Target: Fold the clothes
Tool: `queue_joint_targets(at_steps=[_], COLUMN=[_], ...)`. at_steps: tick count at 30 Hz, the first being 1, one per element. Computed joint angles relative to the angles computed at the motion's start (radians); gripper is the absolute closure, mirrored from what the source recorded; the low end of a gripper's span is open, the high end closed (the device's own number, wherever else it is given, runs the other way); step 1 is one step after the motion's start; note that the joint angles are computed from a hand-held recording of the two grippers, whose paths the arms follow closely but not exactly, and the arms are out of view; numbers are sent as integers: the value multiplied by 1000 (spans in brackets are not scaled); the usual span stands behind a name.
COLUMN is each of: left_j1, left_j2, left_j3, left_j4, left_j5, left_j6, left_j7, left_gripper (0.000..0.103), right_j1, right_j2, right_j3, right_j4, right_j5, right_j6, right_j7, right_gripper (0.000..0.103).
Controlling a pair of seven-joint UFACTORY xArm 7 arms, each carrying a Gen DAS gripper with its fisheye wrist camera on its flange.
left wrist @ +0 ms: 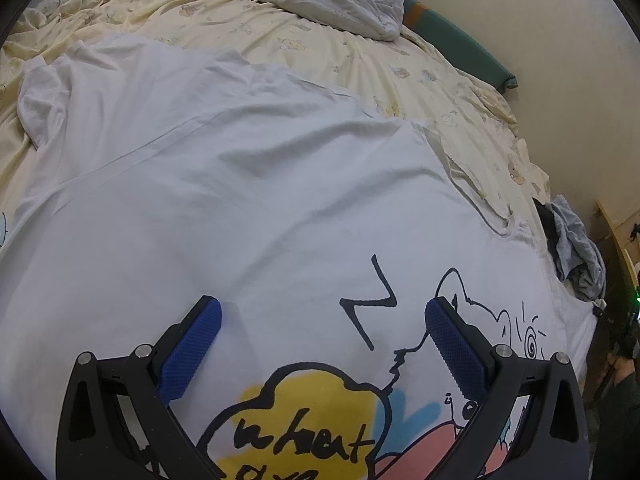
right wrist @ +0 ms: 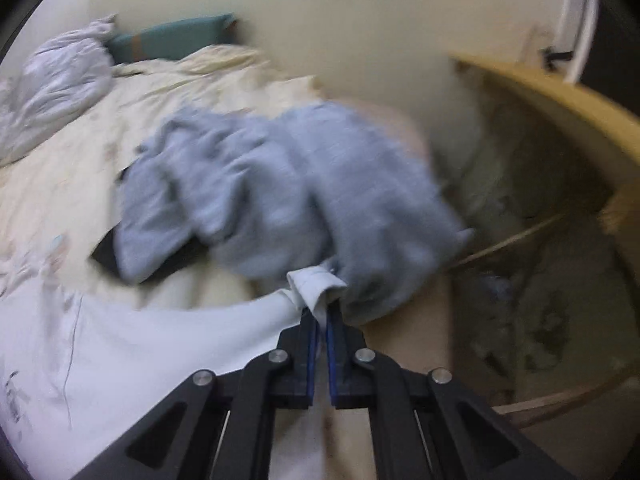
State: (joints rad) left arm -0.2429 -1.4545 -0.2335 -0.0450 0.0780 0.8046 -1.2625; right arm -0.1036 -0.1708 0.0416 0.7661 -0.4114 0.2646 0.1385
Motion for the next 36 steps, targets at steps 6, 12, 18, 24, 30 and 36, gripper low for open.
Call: queue_joint_targets(at_steps=[6,12,18,24,30,36], left_j1=[-1,4,-6,-35,-40,-41], left_j2=[-5,-2,-46,-34,-19,-2], left_j3=[2,6,13,-14,-17,-18], left_j4=[-2,-2,-9,4,10,12], left_j5=[0,-2,-18,-23,-14,-9], left_j6=[-3,-8,7,7,2,-6], left_j7=[3,5,-5,-28,-32,-32], left_gripper=[1,1,1,1,1,1], right_j1=[12,64,130,195,222,323], right_j2=[150,-18,-382,-620,-543,-420], right_j3=[51,-8,-132,-308,-342,-467], right_j4=[164,45,-268,-465,-470,-434], right_j5=[-264,-237,74,340,526,756], right_j6=[221,141,142,176,125,83], right_j7=[235,238,-74,-209,-206,-308], right_gripper=[95,22,22,54,56,54])
